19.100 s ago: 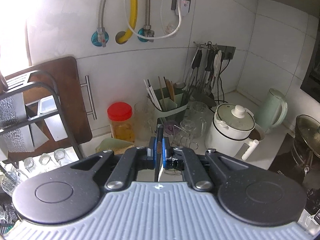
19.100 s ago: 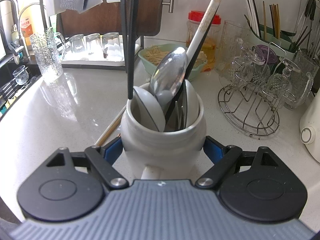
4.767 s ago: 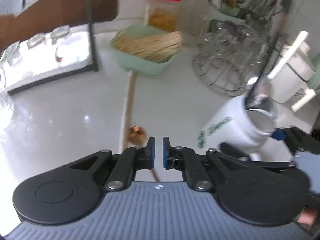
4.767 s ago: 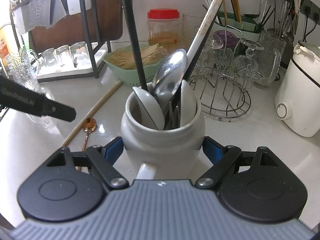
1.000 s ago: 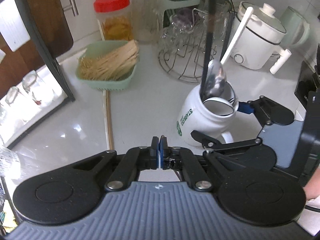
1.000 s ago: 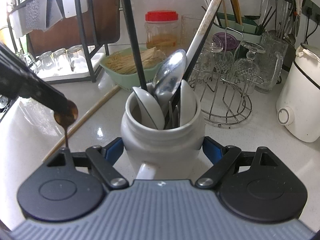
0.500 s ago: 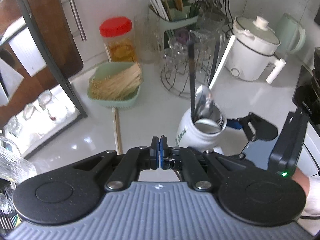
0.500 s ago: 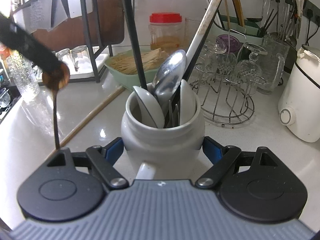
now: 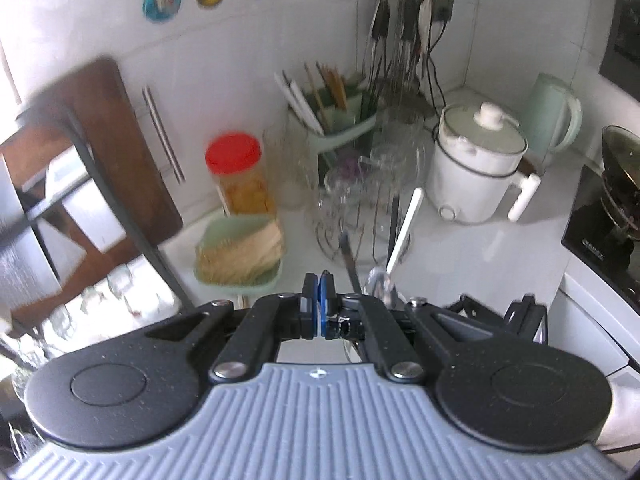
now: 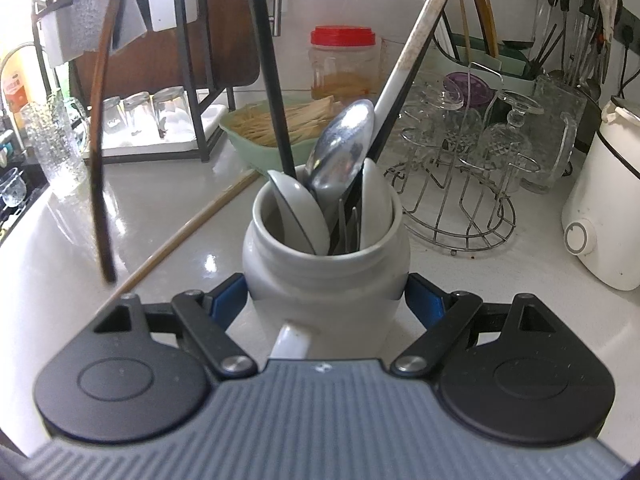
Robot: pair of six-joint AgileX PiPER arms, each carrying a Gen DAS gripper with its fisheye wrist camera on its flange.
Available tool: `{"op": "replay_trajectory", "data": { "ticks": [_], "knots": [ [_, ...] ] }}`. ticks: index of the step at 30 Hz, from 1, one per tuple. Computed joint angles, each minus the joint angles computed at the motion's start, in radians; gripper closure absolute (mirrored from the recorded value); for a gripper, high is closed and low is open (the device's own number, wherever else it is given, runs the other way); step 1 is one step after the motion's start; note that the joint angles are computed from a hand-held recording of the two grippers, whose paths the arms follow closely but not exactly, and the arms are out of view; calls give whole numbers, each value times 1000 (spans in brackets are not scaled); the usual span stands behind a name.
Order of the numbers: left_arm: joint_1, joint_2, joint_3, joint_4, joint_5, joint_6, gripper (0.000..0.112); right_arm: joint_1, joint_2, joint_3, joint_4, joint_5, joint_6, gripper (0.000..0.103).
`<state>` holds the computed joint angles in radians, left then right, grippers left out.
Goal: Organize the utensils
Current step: 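Lift the copper spoon with the left tool toward the mug, then lower the copper spoon into the white mug and open the left tool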
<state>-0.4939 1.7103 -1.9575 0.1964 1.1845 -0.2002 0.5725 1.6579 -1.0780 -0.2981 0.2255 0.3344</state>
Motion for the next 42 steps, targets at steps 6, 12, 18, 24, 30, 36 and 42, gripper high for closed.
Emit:
{"op": "replay_trajectory", "data": {
  "ticks": [6,12,18,24,30,36,42],
  "knots": [
    [-36,38,-95,64,-2,5,111,0,1,-1,16,0,-16,15],
    [-67,81,-139,94,-35,12,111,0,1,-2,15,0,-14,15],
    [-110,133,-155,141,-95,25,111,1,1,-2,13,-1,-13,15],
    [-127,162,-117,173,-157,33,111,0,1,0,16,-4,-16,15],
    [-120,175,-65,168,-189,32,111,-1,-1,5,27,-12,-29,15],
    [-108,177,-52,115,-158,55,111,-2,0,6,26,-14,-28,15],
    [-96,212,-108,15,-53,121,111,-2,-1,7,26,-15,-28,15]
  ]
}}
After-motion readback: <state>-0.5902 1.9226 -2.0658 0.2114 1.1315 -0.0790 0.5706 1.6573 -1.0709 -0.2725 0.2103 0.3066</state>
